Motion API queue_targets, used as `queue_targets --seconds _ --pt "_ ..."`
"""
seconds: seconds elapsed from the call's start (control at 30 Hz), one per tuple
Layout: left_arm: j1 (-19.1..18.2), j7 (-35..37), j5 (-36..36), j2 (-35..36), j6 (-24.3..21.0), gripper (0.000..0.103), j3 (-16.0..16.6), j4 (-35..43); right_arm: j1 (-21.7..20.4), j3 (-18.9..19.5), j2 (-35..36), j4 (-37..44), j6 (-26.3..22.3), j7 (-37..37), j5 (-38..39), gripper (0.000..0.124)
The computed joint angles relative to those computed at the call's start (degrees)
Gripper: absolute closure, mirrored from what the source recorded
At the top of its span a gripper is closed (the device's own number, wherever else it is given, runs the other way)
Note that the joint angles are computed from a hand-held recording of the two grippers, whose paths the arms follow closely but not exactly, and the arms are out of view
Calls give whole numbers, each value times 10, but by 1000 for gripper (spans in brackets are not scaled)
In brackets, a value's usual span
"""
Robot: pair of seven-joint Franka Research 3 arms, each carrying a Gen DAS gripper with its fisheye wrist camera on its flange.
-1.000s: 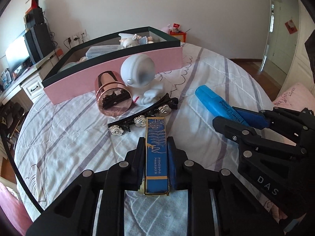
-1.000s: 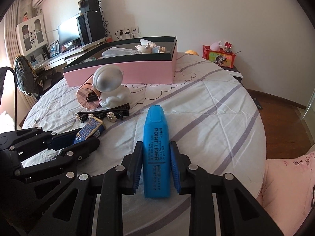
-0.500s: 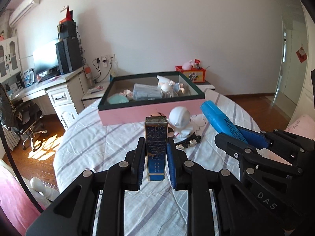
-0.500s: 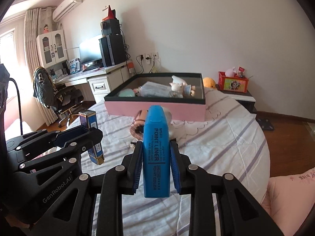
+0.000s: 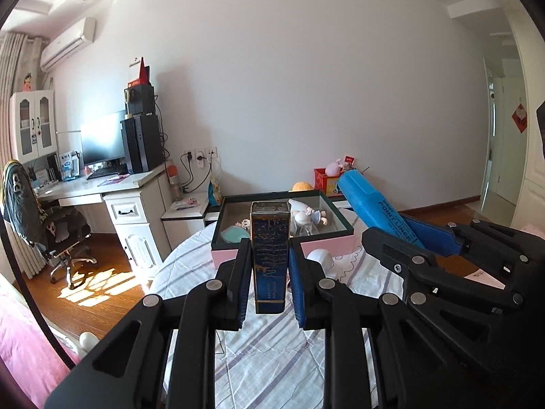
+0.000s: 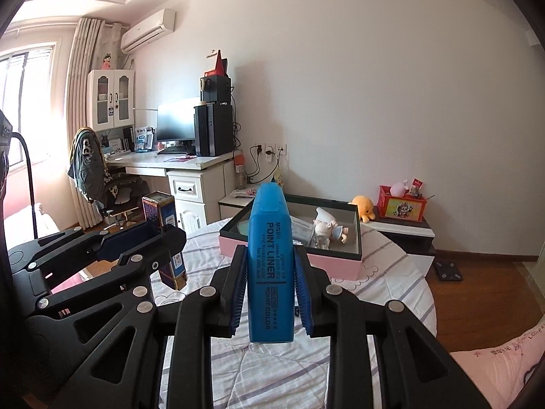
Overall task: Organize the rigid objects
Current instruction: 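Lift the blue highlighter with the right tool while the left tool lifts the blue-gold pack, then carry highlighter and blue-gold pack into the pink box and open both tools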
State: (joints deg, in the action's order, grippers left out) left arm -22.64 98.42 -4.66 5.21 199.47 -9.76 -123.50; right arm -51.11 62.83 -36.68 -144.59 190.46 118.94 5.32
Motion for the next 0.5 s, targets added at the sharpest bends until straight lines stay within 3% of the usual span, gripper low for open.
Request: queue_targets --seconds 0.23,0.5 --pt "20 -8 2 -26 39 82 -16 -24 21 -16 -51 2 -16 12 -4 97" --pt "35 1 -11 -32 52 82 -32 -31 21 -19 -68 8 -21 22 -15 97"
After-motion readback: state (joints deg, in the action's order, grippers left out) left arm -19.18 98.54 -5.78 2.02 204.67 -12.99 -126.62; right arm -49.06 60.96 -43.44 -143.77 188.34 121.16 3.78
